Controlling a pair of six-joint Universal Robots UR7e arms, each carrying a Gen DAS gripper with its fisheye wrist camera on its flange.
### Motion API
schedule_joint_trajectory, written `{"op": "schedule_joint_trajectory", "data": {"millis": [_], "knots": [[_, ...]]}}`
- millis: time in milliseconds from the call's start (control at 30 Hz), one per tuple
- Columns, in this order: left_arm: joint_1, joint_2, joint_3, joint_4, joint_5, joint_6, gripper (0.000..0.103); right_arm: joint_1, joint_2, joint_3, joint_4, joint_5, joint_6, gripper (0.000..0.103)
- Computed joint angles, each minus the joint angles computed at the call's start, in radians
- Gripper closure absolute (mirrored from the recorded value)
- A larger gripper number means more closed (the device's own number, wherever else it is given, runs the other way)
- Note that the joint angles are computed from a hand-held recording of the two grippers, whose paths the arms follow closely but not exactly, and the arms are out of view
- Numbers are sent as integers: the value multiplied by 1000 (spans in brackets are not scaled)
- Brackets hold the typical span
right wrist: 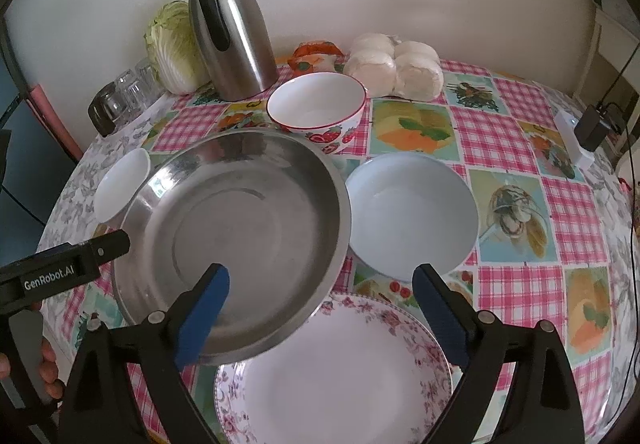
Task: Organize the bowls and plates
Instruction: 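Move both grippers to the rim of the pink-floral plate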
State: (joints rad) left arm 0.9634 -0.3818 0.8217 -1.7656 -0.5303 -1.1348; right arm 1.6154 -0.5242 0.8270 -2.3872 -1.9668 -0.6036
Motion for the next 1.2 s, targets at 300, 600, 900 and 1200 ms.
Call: {"op": "schedule_joint_trajectory", "data": {"millis": [300, 600, 900, 1200], "knots": [[-26, -36, 129, -219, 35, 58, 0, -10, -68, 105, -86, 9, -10, 9], [-52, -45, 218, -411, 58, 155, 0, -25, -128, 185, -114, 31, 11, 3], [-65, -44, 228, -427, -2, 179, 0, -43, -174, 251, -145, 29, 22, 1], [-76, -28, 226, -429, -59, 206, 1, -74, -187, 248, -96, -1, 86, 1]]}}
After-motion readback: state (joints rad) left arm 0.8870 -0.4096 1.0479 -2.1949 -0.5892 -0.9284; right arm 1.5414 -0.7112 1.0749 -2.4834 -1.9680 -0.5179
